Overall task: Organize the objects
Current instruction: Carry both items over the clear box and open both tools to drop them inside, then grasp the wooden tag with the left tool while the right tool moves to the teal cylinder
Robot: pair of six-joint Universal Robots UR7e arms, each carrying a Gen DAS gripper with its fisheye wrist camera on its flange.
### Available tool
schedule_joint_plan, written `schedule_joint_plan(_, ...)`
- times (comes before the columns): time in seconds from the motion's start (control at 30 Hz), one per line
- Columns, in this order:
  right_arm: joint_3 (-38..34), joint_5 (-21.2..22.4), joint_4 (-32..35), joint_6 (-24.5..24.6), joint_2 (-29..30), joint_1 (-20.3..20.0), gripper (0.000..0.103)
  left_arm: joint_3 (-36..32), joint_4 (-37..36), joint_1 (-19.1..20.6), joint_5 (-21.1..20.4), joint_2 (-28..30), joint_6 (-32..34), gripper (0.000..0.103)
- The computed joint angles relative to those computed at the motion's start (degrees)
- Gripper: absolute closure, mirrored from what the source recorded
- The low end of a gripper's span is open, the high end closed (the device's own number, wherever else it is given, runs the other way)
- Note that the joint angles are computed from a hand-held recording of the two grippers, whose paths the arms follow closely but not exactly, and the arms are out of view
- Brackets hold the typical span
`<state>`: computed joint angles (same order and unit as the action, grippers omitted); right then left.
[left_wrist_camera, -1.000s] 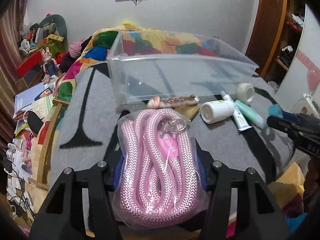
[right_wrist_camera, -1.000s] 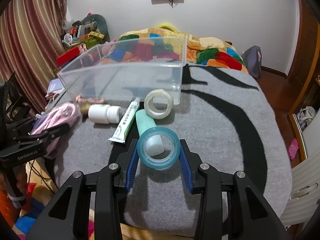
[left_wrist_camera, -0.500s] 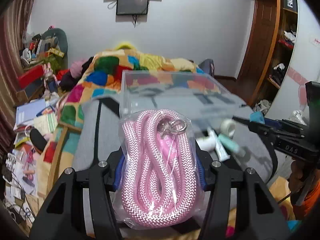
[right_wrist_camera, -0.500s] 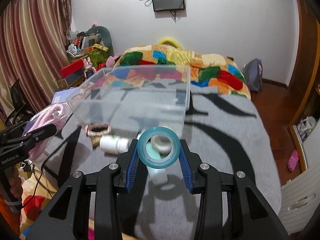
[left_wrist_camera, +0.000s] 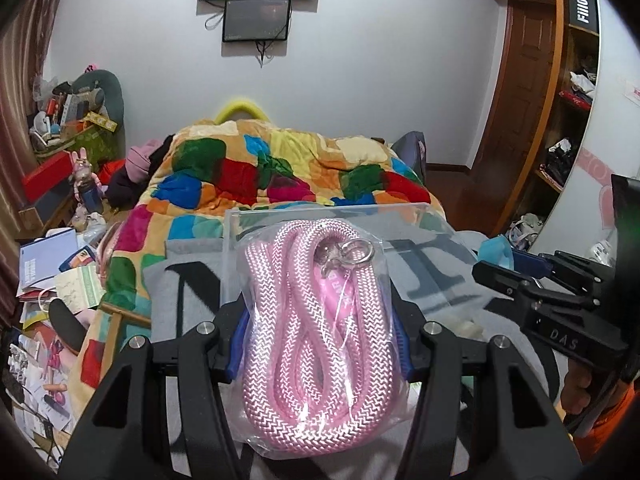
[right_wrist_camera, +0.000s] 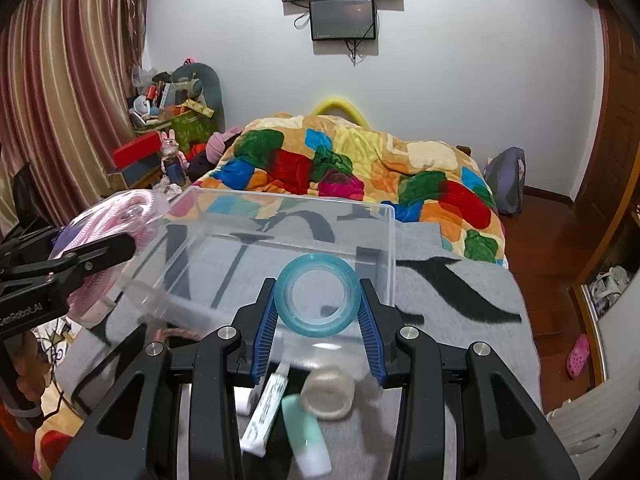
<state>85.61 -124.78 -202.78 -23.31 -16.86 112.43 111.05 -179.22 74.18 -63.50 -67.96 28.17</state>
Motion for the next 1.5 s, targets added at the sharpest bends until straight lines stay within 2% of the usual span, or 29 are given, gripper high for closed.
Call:
schedule_joint_plan(0.27, -7.9, -0.1, 11.0, 1.9, 2.6, -2.1, 0.067, -8.0, 6.4, 1.5, 2.3, 6.6, -0.5, 0.047)
schedule_joint_plan(0.43, -11.7, -0.5, 17.2, 2.6, 4.0, -3.0, 0.067, -10.4, 8.2, 1.9, 2.9, 8.8, -0.8, 0.047)
schedule_joint_plan(0.57, -13.7, -1.0, 20.2, 2.1, 5.1, -3.1, 0.067, -11.5, 9.4, 2.0, 3.5, 9.7, -0.9, 0.047)
schedule_joint_plan(0.8, -14.6, -1.2, 21.2, 1.8, 5.6, -2.9, 0.067, -11.5, 10.8, 2.5, 3.7, 9.6, -2.2, 0.046)
schedule_joint_plan(0.93, -13.5, -0.8, 20.4, 1.6, 5.1, -2.7, 0.058, -8.7, 7.5, 1.9, 3.5, 7.8, -0.7, 0.038)
schedule_joint_plan(1.1, -10.6, -0.4, 16.6, 0.5, 3.7, -1.9, 0.055, -4.7, 1.3, 0.1, 4.6, 5.5, 3.1, 0.029)
schedule_joint_plan(1.17, -9.2, -0.7, 14.5, -0.2, 3.1, -1.5, 0.052, -3.3, -0.8, -0.5, 4.9, 4.6, 4.3, 0.02)
schedule_joint_plan(1.27, -6.6, -1.0, 10.7, -1.2, 1.8, -0.9, 0.044, -0.7, -4.0, -1.4, 5.4, 3.0, 5.8, 0.013)
schedule_joint_plan(1.33, -4.8, -1.1, 8.5, -1.6, 1.1, -0.6, 0.038, 0.7, -5.6, -1.9, 5.7, 2.2, 6.7, 0.009)
schedule_joint_plan(1.5, 0.1, -1.0, 4.1, -1.6, -1.3, -0.2, 0.036, 3.6, -6.7, -2.2, 5.9, 0.2, 6.9, 0.005)
